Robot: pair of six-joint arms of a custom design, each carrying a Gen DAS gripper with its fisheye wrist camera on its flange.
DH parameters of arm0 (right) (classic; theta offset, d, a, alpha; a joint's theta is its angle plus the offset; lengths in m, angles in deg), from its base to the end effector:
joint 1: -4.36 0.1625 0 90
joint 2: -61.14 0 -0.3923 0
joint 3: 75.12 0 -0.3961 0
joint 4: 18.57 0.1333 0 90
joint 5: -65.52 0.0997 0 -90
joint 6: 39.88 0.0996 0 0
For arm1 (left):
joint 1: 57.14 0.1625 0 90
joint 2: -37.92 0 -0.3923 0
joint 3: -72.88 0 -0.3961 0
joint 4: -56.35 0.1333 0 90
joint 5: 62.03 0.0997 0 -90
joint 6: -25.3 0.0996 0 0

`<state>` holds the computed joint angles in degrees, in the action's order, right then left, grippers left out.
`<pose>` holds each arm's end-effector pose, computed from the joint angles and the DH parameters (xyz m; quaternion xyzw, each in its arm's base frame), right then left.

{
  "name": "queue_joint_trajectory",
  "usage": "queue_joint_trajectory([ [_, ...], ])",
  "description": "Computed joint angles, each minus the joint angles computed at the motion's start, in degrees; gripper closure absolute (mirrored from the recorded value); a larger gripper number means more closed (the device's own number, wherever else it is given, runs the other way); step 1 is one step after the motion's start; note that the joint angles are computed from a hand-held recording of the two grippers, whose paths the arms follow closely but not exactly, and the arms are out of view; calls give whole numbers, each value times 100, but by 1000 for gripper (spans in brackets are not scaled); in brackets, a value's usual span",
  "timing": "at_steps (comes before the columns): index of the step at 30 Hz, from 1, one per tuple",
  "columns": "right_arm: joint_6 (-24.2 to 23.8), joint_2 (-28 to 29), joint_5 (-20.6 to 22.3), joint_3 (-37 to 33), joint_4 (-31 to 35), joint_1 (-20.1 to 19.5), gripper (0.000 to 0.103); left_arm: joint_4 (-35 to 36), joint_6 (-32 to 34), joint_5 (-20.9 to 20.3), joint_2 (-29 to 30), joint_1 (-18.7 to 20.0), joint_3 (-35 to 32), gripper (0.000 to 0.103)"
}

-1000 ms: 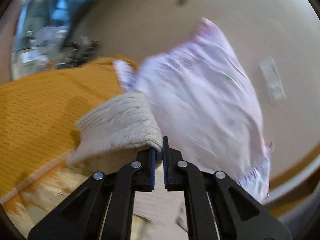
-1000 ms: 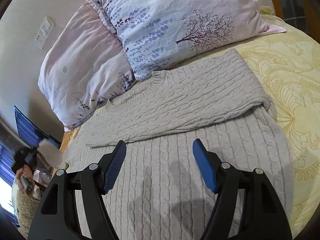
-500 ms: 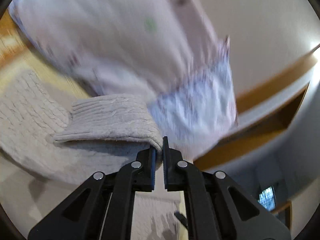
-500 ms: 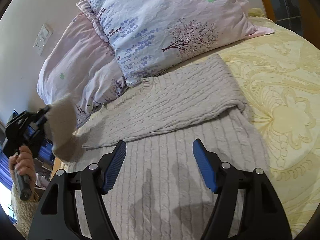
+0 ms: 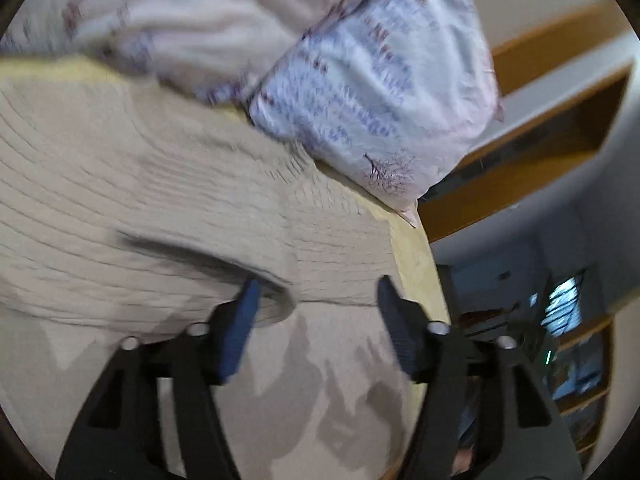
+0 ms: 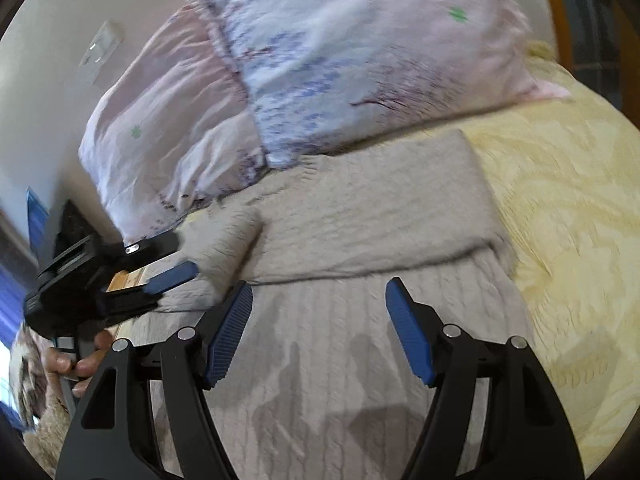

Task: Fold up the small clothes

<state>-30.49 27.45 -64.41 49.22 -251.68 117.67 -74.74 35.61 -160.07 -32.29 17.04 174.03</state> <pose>0.2391 -0.3796 0.0166 -0.0476 -0.8552 0.4848 0.1770 -0.0455 -0.5983 0.2485 -0.2307 -0.9665 0.0848 0.0740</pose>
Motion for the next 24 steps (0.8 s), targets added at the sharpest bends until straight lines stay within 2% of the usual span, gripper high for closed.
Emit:
queue_joint_trajectory([
  [2,-280,-45,-6,-197,363,86,32,-141,211,302,-220,72,-22,37],
  [5,-945,64,-35,-745,1057,259,33,-501,268,1060,-307,202,-152,39],
  [6,-1252,177,-97,-1009,1299,339,34,-587,162,1365,-272,273,-244,43],
  [7,-1481,278,-162,-1207,1461,399,34,-563,87,1477,-213,355,-362,46],
  [9,-2303,668,-405,-1908,1917,563,34,-576,3,1713,-164,455,-453,46],
  [12,-3040,1154,-719,-2691,2368,677,35,-666,44,2156,-87,511,-465,46],
  [14,-3492,1531,-948,-3293,2770,694,35,-663,52,2296,-35,568,-476,46],
  [17,-3825,1929,-1287,-3891,3069,682,39,-721,68,2227,-10,621,-468,46],
  [18,-3883,2049,-1409,-4084,3152,658,46,-716,73,2212,-5,623,-474,44],
  [20,-3902,2146,-1570,-4269,3249,596,72,-711,94,2172,-11,636,-477,42],
  [21,-3762,2121,-1570,-4293,3350,550,92,-724,118,2168,-12,634,-468,40],
  [22,-3594,2042,-1478,-4242,3406,508,94,-758,131,2182,-12,617,-446,39],
  [24,-3305,1837,-1246,-4002,3087,481,95,-818,166,2195,-30,608,-401,38],
])
